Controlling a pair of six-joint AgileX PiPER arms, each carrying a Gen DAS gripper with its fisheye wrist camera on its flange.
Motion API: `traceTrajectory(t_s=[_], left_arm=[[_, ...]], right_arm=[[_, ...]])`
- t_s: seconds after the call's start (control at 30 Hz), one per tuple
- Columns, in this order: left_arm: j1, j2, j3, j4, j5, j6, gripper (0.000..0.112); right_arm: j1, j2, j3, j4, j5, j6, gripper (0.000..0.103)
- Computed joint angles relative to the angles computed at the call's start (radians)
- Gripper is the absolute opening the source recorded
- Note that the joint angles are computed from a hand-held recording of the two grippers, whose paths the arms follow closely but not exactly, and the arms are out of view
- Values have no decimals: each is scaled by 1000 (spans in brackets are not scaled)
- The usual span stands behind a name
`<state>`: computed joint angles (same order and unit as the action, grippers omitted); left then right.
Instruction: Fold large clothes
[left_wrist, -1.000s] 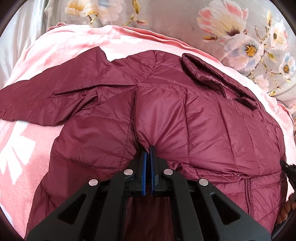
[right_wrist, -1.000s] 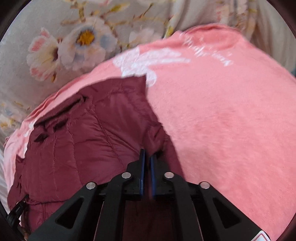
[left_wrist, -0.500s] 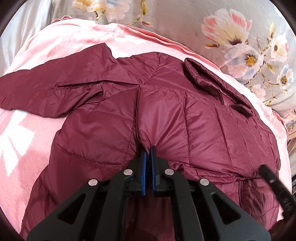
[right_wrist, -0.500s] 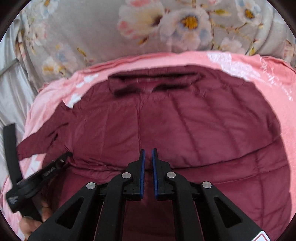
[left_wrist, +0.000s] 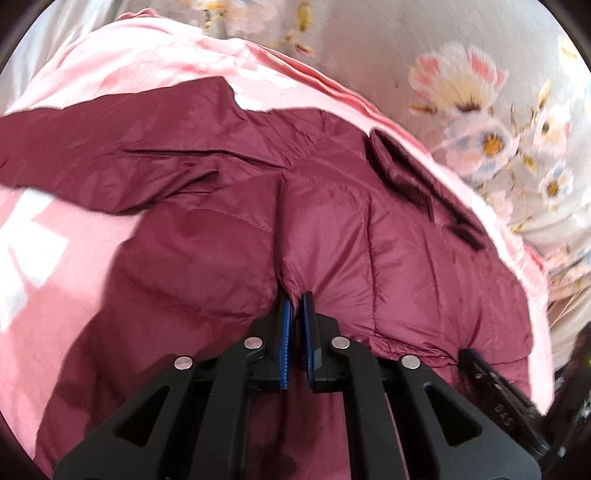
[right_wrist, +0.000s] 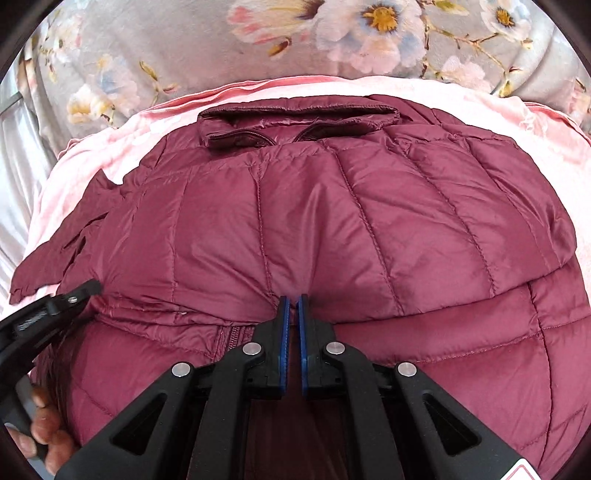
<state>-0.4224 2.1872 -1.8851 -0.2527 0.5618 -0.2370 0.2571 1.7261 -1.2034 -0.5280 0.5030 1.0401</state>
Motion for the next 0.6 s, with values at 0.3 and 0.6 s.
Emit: traceTrajectory(t_s=[0.3, 0.6], left_arm=[[339, -237, 236, -182, -58, 132, 68], [693, 18, -173, -122, 178, -88, 73]], right_arm=[[66, -84, 45, -153, 60, 145, 8], [382, -309, 272, -389, 134, 527, 12]])
